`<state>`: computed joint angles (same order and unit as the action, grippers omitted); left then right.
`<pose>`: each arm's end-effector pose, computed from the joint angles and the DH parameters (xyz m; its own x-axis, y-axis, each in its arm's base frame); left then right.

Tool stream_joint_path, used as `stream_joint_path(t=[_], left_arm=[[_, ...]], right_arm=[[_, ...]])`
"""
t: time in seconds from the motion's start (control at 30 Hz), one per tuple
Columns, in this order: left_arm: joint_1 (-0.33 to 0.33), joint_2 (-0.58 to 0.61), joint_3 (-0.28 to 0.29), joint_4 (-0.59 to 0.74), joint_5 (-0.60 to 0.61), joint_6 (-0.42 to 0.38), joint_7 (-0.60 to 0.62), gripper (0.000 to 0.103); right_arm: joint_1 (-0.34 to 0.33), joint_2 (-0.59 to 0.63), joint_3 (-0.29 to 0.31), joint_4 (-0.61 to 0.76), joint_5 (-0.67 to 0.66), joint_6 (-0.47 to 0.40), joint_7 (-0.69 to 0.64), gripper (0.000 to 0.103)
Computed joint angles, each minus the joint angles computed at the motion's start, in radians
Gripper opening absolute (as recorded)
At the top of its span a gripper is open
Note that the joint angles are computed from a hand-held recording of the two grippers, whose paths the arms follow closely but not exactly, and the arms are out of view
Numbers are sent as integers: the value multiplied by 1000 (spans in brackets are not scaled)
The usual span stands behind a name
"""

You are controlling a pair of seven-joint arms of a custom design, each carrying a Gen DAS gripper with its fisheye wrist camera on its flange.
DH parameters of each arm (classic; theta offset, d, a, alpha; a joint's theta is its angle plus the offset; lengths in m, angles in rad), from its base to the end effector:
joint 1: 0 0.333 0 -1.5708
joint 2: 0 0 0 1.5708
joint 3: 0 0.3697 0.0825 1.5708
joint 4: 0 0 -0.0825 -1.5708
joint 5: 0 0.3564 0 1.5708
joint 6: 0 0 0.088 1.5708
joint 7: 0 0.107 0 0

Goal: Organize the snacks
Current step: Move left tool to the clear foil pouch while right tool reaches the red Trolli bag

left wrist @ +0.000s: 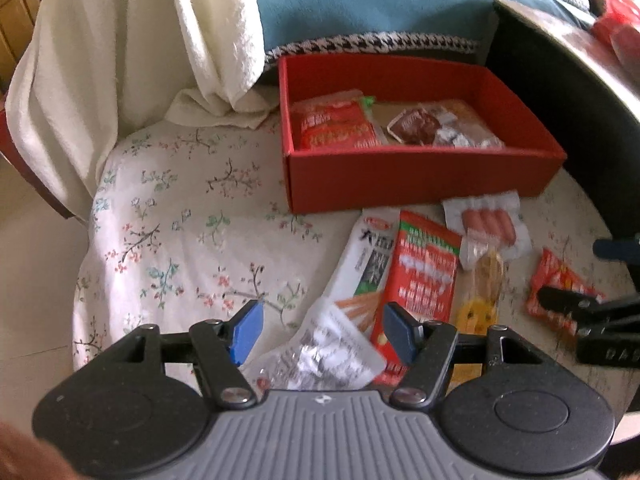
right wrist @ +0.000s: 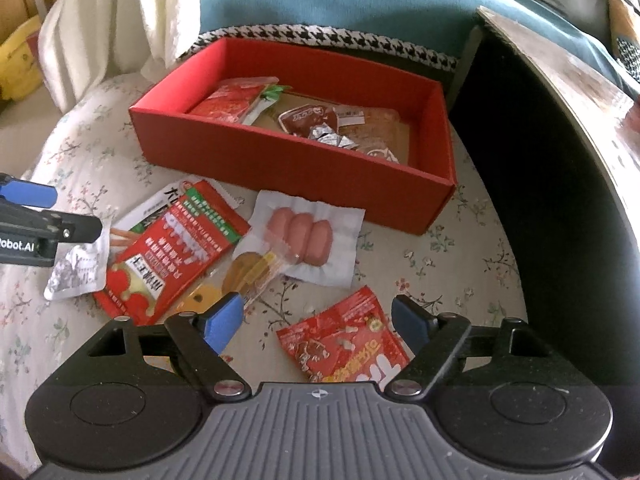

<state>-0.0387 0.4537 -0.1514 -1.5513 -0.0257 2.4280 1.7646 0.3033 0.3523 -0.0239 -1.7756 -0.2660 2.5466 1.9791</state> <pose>0.7086 -0.1144 0.4955 -0.3339 -0.9426 0.0083 -0.8559 0.2995 -0.4217 0.6471 0.1914 0.4708 0.0492 -0.9969 0.0612 -0.8949 -0.0712 -0.4406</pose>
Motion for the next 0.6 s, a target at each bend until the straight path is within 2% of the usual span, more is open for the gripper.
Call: stream_joint_path(t=[0.13, 0.27, 0.33, 0.6], left_arm=[[13, -2, -3, -8, 0, -33, 37, 60], [46, 8, -13, 9, -52, -101, 73, 60], [55, 7, -17, 3, -69, -107, 95, 60], [33, 25, -14, 14, -45, -144, 153, 60]], right_arm=[[-5, -13, 2, -16, 7, -2, -10, 87], [-16, -38, 5, -51, 17, 11, -18, 87], [-21, -50, 3, -69, 17, 16, -18, 87], [-39, -70, -8, -93, 12, 22, 27, 88]])
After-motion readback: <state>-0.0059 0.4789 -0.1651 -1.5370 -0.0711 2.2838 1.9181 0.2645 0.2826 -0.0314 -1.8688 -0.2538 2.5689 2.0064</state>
